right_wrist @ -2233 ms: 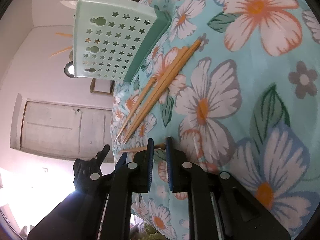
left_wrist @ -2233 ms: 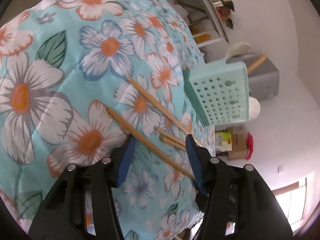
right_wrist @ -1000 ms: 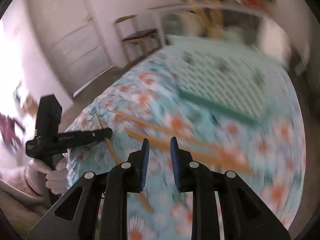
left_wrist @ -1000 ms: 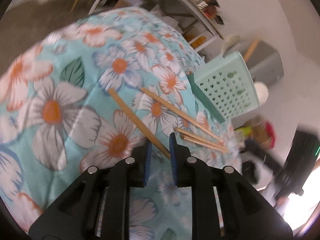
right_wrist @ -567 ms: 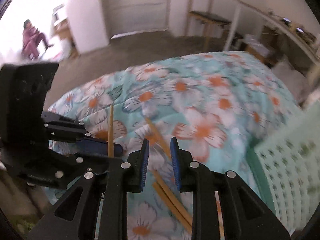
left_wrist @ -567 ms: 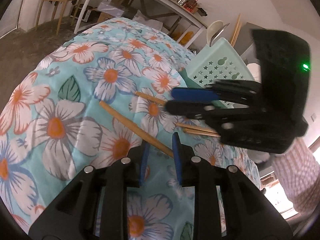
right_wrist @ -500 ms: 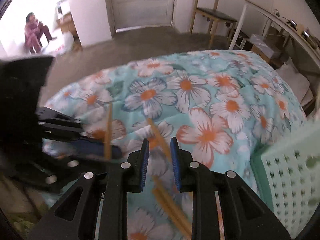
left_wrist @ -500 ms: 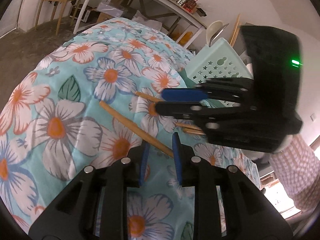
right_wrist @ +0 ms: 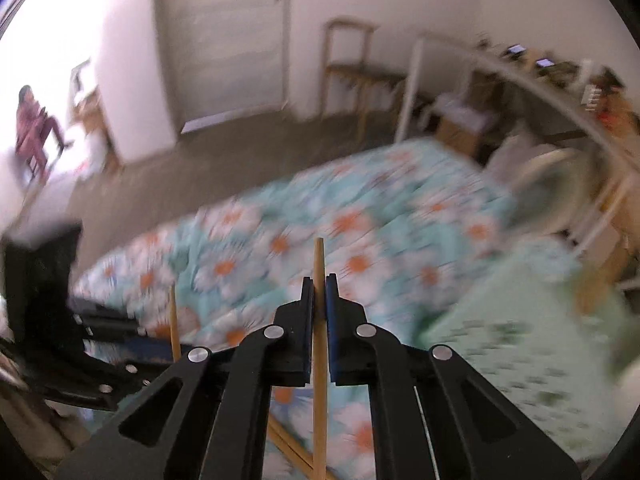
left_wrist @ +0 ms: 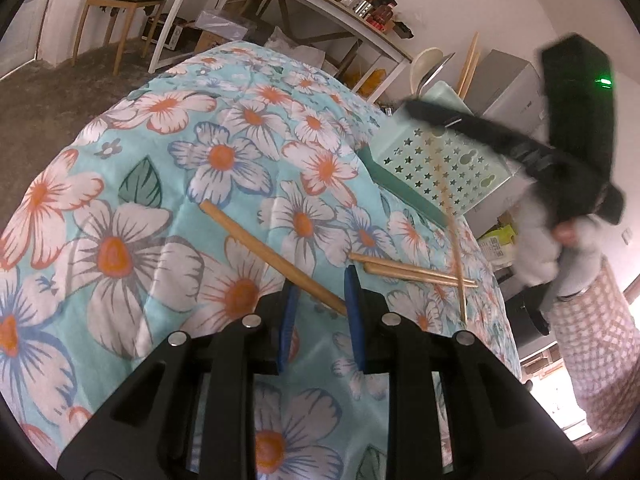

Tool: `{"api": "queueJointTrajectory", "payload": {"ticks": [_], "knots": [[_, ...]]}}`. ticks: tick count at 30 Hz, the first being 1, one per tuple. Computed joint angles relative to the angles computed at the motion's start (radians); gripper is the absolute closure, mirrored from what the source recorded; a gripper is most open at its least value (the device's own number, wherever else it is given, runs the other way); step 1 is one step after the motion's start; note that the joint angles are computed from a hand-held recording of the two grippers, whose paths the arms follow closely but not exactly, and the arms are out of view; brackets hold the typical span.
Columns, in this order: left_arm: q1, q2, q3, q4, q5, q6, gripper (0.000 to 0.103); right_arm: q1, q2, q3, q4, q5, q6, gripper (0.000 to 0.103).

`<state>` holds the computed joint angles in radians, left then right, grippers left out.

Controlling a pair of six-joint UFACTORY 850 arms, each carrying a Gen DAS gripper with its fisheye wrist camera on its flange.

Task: Organize utensils
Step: 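Lift the held chopsticks up toward the mint-green holder with both tools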

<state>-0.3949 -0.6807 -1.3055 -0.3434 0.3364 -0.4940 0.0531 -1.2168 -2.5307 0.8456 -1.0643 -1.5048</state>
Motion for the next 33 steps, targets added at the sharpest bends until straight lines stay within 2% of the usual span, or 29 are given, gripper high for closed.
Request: {"api": "queueJointTrajectory", "payload": {"ticks": [3,9,12,15,23,33], "knots": [[-0.007,0.016,0.008,-0.044,0.012,0.037,0.083,-0.047,0.064,0.07,0.136,0.024,-0.022,0.097],[-0.025,0.049,-0.004,-0.163,0.044,0.194,0.088,-0.129,0.244,0.363,0.389,0.09,-0.123,0.097],[-0.037,0.058,-0.023,-0.197,0.052,0.271,0.091,-0.159,0.297,0.473,0.461,0.12,-0.157,0.097],[-0.049,0.06,-0.056,-0.257,0.036,0.383,0.092,-0.187,0.312,0.521,0.503,0.13,-0.142,0.097],[-0.073,0.072,-0.148,-0.441,0.009,0.689,0.098,-0.247,0.339,0.58,0.645,0.075,-0.155,0.097],[-0.115,0.009,-0.367,-1.0,0.081,1.447,0.098,-0.282,0.347,0.608,0.712,0.024,-0.189,0.097]]}}
